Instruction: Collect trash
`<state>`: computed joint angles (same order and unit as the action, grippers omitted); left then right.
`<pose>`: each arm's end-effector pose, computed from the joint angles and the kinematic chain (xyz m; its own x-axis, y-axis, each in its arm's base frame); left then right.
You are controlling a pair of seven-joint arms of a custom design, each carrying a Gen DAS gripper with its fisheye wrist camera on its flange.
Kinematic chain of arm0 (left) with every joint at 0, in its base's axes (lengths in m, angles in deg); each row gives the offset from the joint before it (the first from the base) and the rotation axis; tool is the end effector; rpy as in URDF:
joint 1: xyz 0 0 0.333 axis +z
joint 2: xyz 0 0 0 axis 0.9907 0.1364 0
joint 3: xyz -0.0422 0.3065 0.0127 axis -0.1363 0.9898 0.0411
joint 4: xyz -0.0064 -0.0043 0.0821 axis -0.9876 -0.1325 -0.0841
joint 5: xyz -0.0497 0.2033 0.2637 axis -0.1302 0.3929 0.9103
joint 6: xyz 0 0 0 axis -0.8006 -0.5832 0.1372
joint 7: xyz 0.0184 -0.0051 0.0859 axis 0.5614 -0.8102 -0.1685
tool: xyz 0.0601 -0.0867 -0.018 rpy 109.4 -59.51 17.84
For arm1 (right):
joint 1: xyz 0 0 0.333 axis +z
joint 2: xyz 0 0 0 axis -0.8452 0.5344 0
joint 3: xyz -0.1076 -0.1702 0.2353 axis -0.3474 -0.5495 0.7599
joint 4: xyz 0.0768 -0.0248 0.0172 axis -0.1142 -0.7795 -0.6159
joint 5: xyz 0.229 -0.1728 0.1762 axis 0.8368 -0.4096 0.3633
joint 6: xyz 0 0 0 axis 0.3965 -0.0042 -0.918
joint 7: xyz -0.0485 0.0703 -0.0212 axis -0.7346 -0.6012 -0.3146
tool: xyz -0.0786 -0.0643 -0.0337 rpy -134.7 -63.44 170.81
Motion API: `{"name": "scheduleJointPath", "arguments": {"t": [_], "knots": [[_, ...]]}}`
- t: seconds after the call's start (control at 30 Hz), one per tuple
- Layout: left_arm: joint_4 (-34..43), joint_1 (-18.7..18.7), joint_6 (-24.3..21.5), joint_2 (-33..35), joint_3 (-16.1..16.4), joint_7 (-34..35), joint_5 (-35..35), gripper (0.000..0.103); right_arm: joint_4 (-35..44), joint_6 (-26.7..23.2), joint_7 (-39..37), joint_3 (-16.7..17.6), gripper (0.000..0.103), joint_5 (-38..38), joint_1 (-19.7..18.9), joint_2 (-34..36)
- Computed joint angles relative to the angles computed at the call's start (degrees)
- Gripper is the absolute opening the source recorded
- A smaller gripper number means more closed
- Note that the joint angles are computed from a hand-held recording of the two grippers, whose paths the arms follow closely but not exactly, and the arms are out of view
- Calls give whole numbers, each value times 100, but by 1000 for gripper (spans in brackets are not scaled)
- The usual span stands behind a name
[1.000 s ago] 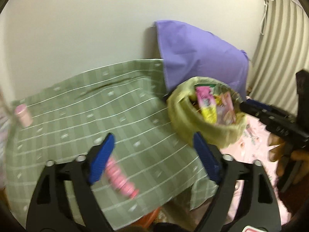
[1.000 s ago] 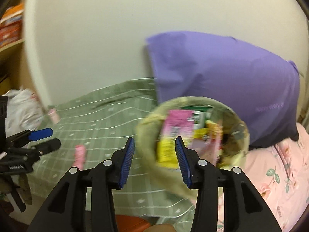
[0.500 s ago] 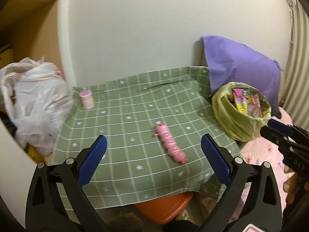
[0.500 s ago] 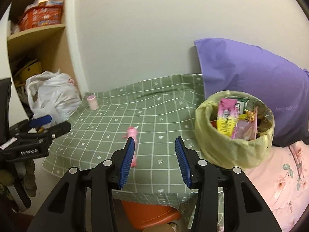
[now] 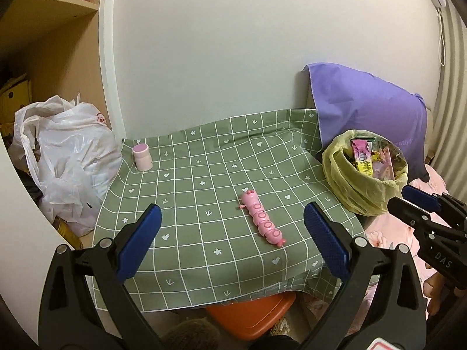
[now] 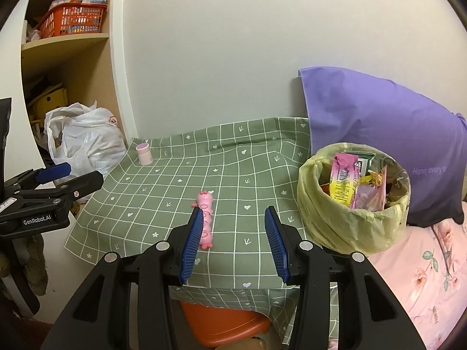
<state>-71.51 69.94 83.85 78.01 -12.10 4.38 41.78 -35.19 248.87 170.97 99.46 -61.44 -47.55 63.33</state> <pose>0.3968 -0.2263 0.4458 0.3789 -0.9253 0.0137 -0.5283 -0.2284 -0.8178 0.5051 0.3546 0.4388 0.6523 -0.7532 -0.0853 -0.4794 -0.3228 -0.8161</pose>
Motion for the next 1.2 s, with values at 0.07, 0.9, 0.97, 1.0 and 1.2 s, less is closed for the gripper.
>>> {"name": "scheduleJointPath", "arguments": {"t": [0.07,0.9,0.97,1.0,1.2], "knots": [[4,-9,-7,-6,-7,9,1,93,-14,12,18,-7,41,5,12,-13],[-40,3,-13,-72,-4,11,16,93,-46,71,211,-219,41,-78,211,-88],[-66,25,41,-92,13,11,37,93,-37,67,222,-238,41,-84,225,-84],[-68,33,43,-93,11,12,42,93,-36,65,228,-254,41,-85,243,-87],[-75,45,13,-108,-12,-21,67,93,-31,68,225,-205,41,-108,191,-70]]}}
